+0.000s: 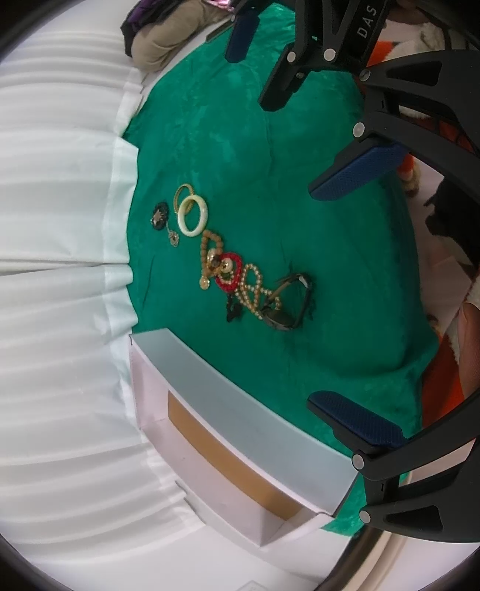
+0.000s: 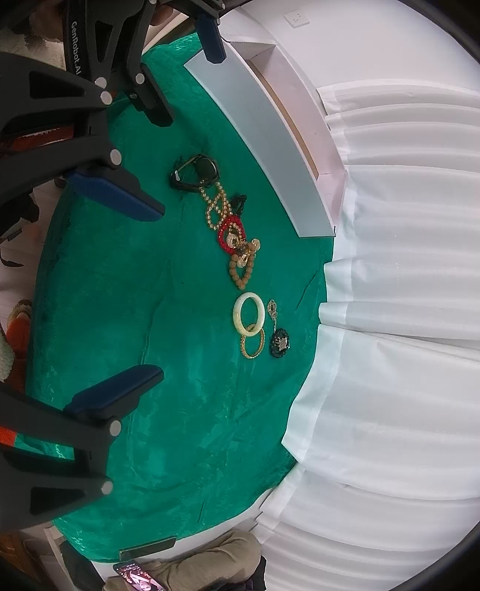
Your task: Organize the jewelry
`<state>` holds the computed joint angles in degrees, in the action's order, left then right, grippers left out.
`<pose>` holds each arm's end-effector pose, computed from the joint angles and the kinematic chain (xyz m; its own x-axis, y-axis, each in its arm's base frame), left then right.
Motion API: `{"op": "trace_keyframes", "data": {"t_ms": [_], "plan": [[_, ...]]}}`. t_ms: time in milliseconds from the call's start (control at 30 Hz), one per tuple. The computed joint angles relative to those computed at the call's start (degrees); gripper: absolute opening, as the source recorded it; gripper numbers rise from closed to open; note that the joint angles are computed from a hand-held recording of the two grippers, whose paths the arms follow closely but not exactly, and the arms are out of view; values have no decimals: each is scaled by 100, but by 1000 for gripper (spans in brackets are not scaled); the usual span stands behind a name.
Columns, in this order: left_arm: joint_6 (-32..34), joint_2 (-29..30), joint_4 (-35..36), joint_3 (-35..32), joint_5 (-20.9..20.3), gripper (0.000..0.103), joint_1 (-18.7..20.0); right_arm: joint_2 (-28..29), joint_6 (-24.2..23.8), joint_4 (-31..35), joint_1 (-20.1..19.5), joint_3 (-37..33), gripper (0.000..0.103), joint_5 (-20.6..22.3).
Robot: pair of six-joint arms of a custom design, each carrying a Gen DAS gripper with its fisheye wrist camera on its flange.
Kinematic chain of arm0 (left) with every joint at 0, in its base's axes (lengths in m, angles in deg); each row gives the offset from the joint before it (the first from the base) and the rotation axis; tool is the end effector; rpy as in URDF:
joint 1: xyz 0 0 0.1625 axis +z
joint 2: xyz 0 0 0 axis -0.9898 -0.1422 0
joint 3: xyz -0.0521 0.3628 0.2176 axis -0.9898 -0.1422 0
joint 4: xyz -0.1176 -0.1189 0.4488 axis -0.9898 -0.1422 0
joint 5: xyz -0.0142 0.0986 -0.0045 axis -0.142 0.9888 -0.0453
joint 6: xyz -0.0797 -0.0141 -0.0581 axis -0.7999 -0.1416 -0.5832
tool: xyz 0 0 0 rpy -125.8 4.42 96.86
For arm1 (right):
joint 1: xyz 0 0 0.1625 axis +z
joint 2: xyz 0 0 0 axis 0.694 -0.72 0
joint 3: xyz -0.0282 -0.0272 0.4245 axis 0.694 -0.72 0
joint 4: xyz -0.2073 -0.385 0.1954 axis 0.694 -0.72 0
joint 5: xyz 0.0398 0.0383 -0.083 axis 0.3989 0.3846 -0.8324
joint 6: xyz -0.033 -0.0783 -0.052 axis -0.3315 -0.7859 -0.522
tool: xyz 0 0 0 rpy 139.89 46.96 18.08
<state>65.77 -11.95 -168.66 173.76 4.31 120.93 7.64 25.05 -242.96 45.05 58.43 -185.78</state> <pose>-0.3689 -0.5812 0.0121 -0.6400 0.1025 -0.7615 0.5762 0.7197 -0.3874 0.0806 -0.5760 0.3027 -0.6250 -0.1868 0.7579 -0.6437 0.6726 -0.3651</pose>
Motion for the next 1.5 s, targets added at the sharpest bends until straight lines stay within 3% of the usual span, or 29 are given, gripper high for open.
{"op": "trace_keyframes", "data": {"t_ms": [700, 1033, 1500], "plan": [[-31, 56, 113, -104, 10, 102, -11, -71, -48, -115, -32, 11, 82, 60], [-48, 46, -89, -142, -375, 103, 62, 54, -206, -362, -26, -52, 82, -126], [299, 214, -138, -281, -454, 103, 131, 179, -281, -515, -116, -155, 82, -163]]}}
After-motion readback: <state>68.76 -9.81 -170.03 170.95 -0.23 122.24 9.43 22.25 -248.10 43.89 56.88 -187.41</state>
